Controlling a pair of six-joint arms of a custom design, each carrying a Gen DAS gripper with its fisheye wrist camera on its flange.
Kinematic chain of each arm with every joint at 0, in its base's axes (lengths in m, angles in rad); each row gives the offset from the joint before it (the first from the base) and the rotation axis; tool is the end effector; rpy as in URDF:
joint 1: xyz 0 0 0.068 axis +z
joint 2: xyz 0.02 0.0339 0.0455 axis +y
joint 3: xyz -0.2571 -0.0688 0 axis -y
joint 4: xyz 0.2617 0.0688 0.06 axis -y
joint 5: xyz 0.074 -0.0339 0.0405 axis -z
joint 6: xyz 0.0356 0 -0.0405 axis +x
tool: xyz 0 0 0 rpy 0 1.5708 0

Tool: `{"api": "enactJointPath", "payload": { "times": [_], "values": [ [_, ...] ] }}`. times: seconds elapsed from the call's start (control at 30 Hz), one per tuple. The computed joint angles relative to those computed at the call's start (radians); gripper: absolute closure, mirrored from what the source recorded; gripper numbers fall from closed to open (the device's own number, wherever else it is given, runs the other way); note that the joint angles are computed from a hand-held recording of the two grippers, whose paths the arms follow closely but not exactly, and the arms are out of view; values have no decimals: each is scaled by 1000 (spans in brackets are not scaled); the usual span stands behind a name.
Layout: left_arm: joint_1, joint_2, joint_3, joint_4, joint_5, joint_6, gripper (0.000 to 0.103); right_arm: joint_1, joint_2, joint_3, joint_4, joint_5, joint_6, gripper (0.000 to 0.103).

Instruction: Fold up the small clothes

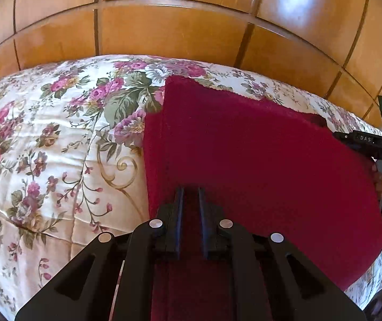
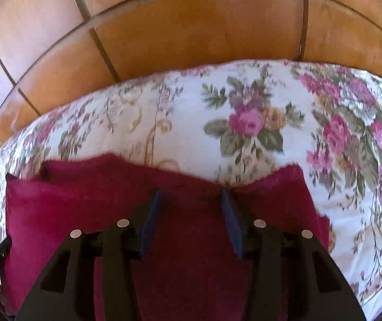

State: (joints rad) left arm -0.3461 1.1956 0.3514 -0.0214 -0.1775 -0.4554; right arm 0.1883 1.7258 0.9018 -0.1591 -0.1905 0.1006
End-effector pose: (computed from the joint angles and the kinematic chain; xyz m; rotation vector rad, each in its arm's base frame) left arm 0.2045 -0.0671 0.1139 -0.2115 2.4144 -0.1493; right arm 0.3346 0.0706 0.1255 -0.1865 2.5591 0.3542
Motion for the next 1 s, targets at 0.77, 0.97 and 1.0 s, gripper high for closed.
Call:
{"api": "enactJointPath", "payload": {
  "times": [0.77, 0.97, 1.0],
  "values": [
    [41, -1062, -269, -724, 120, -204, 37, -766, -822, -500, -757, -552, -607, 32],
    [-108, -897, -227, -643, 6, -199, 94, -654, -890, -539, -714, -487, -510, 81],
    [-163, -845, -210, -632, -55, -190, 94, -683, -916, -523, -748, -499, -547, 82]
  ]
}}
